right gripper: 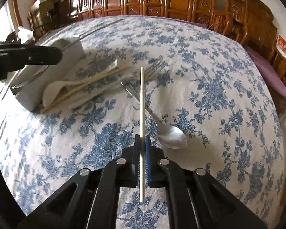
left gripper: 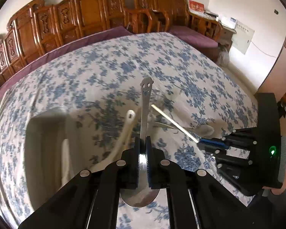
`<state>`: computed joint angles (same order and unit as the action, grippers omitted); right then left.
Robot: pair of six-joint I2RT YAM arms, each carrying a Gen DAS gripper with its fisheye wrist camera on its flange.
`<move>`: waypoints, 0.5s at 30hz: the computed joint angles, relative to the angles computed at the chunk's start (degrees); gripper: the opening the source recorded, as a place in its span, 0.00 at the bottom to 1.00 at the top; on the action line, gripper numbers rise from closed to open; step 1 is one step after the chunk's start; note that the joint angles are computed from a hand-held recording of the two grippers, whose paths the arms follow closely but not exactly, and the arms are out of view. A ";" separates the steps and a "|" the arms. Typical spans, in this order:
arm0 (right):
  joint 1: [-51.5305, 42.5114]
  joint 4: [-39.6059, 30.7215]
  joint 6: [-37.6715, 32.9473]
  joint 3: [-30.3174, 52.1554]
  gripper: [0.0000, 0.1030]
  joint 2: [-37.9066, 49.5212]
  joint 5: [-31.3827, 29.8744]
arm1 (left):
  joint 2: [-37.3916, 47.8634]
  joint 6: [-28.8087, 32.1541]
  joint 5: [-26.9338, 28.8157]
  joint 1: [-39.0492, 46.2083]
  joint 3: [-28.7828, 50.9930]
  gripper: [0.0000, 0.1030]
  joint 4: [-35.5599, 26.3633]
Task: Organize utensils
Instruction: 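Lift the metal spoon with the left gripper toward the tray while the right gripper holds the chopstick, then release the metal spoon into the tray with the left gripper while the right gripper lowers the chopstick in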
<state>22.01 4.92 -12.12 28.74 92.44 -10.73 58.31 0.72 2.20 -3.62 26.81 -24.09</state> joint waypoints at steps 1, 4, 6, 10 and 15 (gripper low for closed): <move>-0.03 -0.19 0.73 -0.77 0.06 -2.08 -0.14 | -1.28 1.00 0.51 1.41 0.21 0.05 -1.20; -0.53 -2.03 2.51 -1.88 0.06 -7.30 -1.80 | -4.93 5.32 3.15 7.57 1.10 0.05 -5.11; 0.33 -3.27 3.69 -2.06 0.06 -10.21 -2.62 | -6.12 8.05 4.62 11.48 1.61 0.05 -6.94; 5.11 -5.03 6.49 -1.11 0.06 -13.76 -1.39 | -6.77 16.53 8.32 22.41 2.29 0.05 -10.08; 12.09 -6.80 10.73 1.82 0.06 -14.69 0.08 | -2.73 26.78 11.70 35.05 2.75 0.05 -10.68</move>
